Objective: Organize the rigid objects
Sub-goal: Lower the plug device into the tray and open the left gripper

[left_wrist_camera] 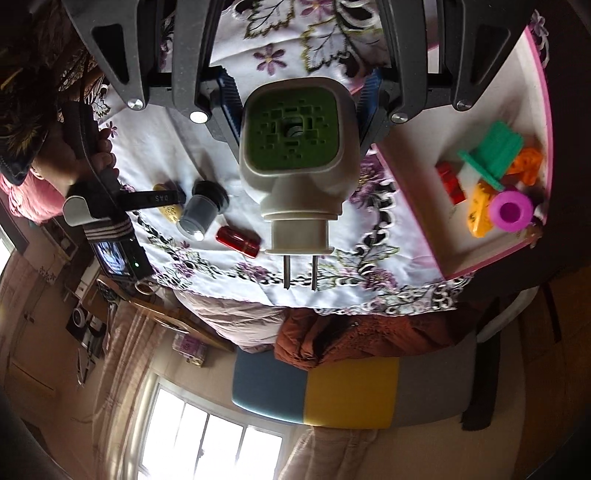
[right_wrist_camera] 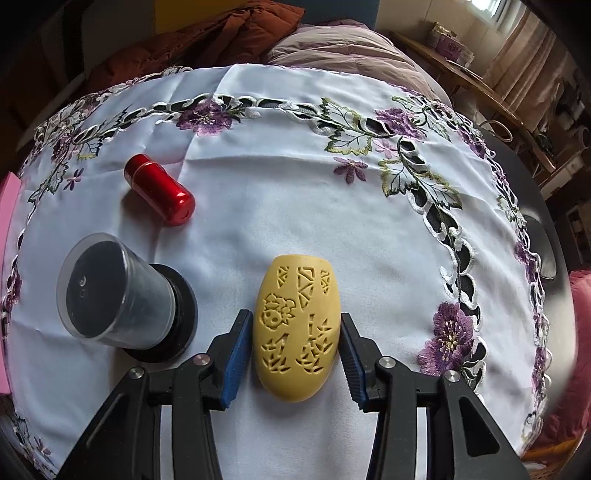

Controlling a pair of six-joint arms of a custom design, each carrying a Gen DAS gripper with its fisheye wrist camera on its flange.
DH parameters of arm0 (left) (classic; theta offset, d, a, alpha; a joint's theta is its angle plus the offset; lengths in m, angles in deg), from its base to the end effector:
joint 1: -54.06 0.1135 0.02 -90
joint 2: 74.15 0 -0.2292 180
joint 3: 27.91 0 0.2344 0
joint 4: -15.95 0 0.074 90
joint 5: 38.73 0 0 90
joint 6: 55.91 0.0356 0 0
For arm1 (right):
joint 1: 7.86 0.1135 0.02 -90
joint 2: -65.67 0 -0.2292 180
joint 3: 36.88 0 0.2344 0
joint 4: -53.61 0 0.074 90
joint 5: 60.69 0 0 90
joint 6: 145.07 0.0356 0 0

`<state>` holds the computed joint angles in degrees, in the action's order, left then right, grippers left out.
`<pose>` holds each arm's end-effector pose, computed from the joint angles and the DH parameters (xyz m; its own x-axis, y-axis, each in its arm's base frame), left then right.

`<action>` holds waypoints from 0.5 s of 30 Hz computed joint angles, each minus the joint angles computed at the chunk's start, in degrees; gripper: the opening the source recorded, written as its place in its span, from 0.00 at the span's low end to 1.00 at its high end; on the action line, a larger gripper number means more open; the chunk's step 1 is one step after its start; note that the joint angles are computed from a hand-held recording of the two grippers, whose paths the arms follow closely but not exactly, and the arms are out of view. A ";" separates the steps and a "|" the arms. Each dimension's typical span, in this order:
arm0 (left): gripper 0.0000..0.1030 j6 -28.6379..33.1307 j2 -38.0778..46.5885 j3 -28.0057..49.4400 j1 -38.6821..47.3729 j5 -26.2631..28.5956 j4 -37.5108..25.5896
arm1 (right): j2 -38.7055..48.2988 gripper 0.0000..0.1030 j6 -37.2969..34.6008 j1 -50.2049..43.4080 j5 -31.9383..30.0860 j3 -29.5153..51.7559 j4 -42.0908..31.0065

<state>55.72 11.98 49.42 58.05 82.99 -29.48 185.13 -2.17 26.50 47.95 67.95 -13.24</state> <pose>0.2977 0.0020 0.2217 -0.6612 0.2682 -0.7006 0.5283 0.8295 -0.1811 0.3164 0.2025 0.1473 -0.8878 0.3085 -0.3415 0.3521 0.9331 -0.0725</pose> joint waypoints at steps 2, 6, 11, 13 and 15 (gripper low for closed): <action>0.51 0.24 0.92 1.24 2.90 0.81 -1.02 | 0.05 0.44 -0.04 0.13 0.09 0.11 -0.12; 0.51 0.20 4.80 5.39 9.94 2.29 -3.30 | 0.22 0.43 -0.32 0.36 0.35 0.46 -0.47; 0.51 0.21 11.64 11.34 19.12 2.33 -5.48 | 0.09 0.43 -0.57 0.32 0.35 0.27 -0.36; 0.51 0.18 14.45 13.41 22.24 2.80 -6.93 | 0.04 0.43 -0.55 0.33 0.36 0.19 -0.34; 0.51 -0.60 17.10 15.28 24.63 2.71 -7.69 | -0.01 0.43 -0.56 0.33 0.36 0.14 -0.32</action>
<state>55.12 29.08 64.70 82.68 85.70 -37.17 185.13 -2.73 26.84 48.31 68.09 -13.57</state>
